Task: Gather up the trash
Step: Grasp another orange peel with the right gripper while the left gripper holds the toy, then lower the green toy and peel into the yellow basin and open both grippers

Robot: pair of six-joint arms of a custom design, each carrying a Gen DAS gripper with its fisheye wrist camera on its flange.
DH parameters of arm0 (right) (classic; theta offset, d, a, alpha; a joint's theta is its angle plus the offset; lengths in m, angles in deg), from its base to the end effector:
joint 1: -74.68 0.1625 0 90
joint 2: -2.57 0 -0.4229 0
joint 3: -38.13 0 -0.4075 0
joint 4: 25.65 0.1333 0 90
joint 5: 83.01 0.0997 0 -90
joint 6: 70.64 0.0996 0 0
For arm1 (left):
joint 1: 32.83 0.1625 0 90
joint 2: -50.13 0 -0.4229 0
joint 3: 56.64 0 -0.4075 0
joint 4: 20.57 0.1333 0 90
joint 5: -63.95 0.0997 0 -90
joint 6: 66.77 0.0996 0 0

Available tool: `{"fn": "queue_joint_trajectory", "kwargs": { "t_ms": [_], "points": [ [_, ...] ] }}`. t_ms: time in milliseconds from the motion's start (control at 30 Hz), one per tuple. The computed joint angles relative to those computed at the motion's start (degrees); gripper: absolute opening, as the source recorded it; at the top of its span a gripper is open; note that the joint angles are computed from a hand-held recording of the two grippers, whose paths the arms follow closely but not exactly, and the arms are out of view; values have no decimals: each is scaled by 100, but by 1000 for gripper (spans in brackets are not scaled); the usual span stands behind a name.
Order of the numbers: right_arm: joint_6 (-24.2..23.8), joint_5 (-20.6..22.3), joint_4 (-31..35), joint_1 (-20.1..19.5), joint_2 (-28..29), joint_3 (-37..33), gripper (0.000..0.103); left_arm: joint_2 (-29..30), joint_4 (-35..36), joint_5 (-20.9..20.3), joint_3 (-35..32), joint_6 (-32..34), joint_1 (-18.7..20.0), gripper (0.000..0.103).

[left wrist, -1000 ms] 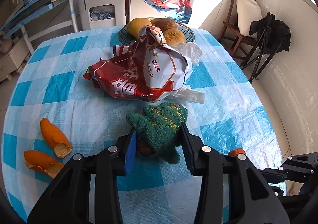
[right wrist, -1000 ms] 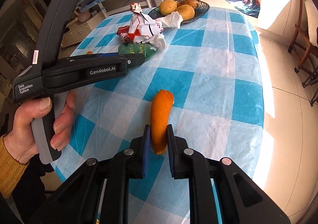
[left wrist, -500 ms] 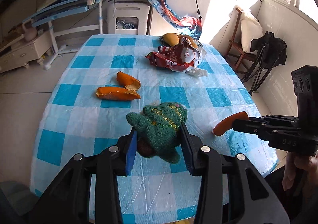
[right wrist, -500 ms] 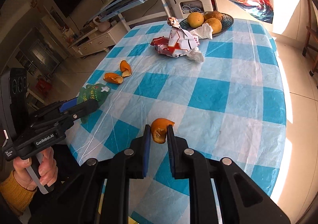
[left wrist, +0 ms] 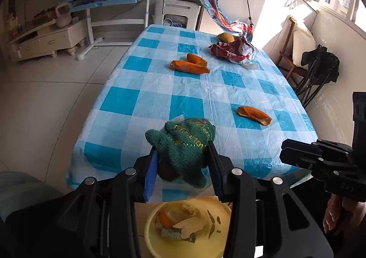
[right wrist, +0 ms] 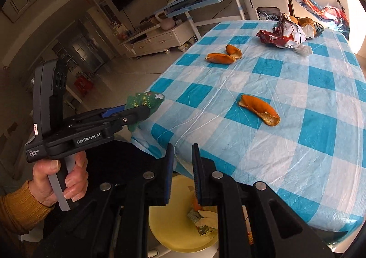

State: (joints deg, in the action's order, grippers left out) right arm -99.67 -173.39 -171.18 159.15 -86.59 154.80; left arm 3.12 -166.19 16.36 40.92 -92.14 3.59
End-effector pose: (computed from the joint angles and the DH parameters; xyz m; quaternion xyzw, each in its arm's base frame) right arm 0.0836 -0.5129 0.3560 0.1968 -0.9501 0.2302 0.0750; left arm -0.4065 -0.5491 0.0927 0.2115 0.9072 -0.2616 0.2527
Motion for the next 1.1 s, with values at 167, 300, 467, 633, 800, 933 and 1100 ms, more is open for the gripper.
{"fn": "queue_joint_trajectory", "kwargs": {
  "t_ms": [167,300,467,633,800,933,1100],
  "points": [
    [80,-1063,-1017,200,417,-224,58,-322,-56,-78,475,-85,-127,39],
    [-91,-1861,-945,304,984,-664,58,-568,-93,-179,826,-246,-218,39],
    [-361,-2264,-962,345,1364,-855,46,-800,-120,-216,1135,-504,-226,39],
    [-365,-2132,-937,346,1250,-741,11,-809,-120,-228,1161,-549,-174,39],
    [-546,-2111,-1087,393,1207,-615,6,-770,-113,-217,1163,-537,-191,39],
    [-495,-2135,-1127,415,1353,-756,33,-753,-72,-211,1156,-565,-176,39],
    [-485,-2253,-1079,394,1550,-899,37,-720,-45,-215,1124,-580,-159,39]
  ]
}}
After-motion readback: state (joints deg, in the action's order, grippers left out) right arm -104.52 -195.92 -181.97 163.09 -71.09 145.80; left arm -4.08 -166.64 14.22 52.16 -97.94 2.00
